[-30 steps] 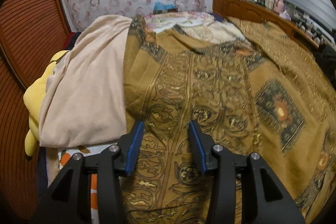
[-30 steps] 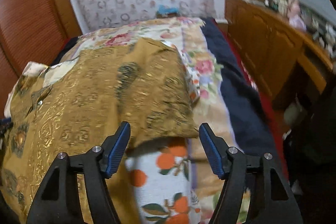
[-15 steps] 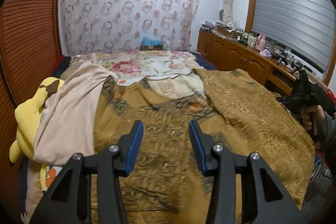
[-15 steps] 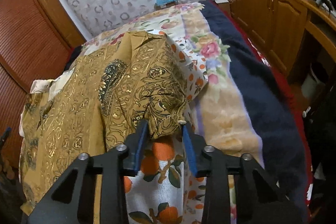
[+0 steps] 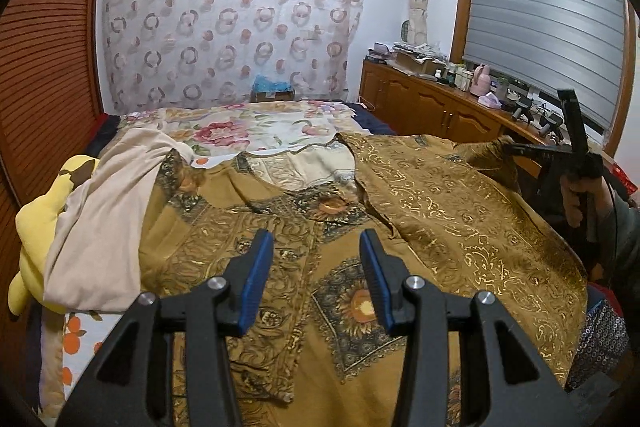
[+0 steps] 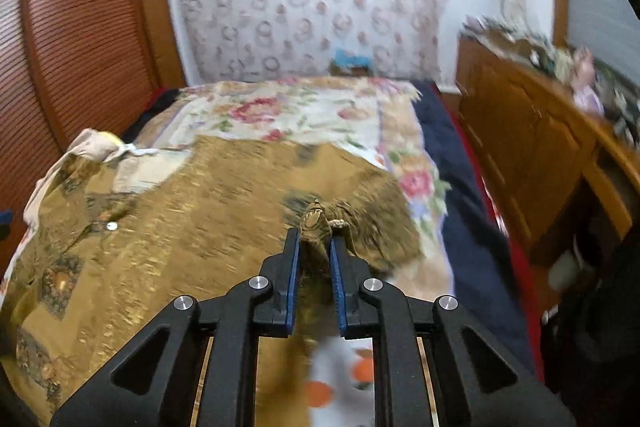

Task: Fold small clothes

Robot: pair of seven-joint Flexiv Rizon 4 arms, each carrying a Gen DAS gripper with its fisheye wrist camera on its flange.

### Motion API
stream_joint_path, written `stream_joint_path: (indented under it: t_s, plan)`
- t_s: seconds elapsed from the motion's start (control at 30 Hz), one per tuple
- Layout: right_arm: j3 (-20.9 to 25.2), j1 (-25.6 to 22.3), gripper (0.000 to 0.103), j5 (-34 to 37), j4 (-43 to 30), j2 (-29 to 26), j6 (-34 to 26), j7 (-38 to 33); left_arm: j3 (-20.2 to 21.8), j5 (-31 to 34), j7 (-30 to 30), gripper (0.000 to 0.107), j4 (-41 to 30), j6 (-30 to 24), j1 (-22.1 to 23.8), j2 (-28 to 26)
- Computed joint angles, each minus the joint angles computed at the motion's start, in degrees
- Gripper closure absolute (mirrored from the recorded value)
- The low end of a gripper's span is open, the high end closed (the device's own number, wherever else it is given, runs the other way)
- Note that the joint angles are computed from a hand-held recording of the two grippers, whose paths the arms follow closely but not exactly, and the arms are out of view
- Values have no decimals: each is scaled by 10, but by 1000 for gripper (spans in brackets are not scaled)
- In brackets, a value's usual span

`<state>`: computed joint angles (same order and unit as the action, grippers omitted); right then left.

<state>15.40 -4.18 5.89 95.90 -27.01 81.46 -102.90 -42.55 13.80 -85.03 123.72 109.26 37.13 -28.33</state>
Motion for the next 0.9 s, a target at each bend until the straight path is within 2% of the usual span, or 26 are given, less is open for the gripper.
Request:
stream_joint_path:
  t_s: [0.1, 0.23, 0.33, 0.37, 0.43, 0.5, 0.53, 0.6, 0.7, 0.8, 0.9]
  plan:
    - [22, 5, 91, -4, 8, 4, 9, -28, -3, 0, 1, 63, -2, -2, 0, 0]
    - [51, 7, 91, 7, 12, 2, -10, -58, -11, 0, 0, 63, -1, 0, 6, 0]
    - [52, 20, 90, 15, 22, 2, -24, -69, -22, 4, -3, 63, -2, 1, 15, -2]
    - [52, 23, 88, 18, 24, 2, -28, -74, -23, 4, -3, 63, -3, 1, 15, -3]
    - [51, 29, 74, 23, 30, 3, -37, -83, -25, 4, -4, 63, -6, -1, 16, -5]
    - [61, 23, 72, 39, 31, 4, -47, -97, -29, 4, 0, 63, -14, -5, 15, -10]
    - [64, 22, 67, 46, 31, 6, -53, -104, -31, 3, 3, 63, -18, -8, 14, -13]
    - [59, 25, 61, 56, 36, 14, -54, -114, -31, -1, 14, 63, -30, -17, 6, -20]
    - [55, 19, 57, 79, 35, 22, -48, -127, -32, -13, 35, 63, -52, -31, -8, -35]
    - [27, 25, 50, 81, 32, 24, -29, -113, -32, -28, 58, 63, -68, -43, -20, -50]
    - [-19, 43, 48, 49, 27, 12, -14, -70, -22, -48, 81, 63, -89, -56, -43, -63]
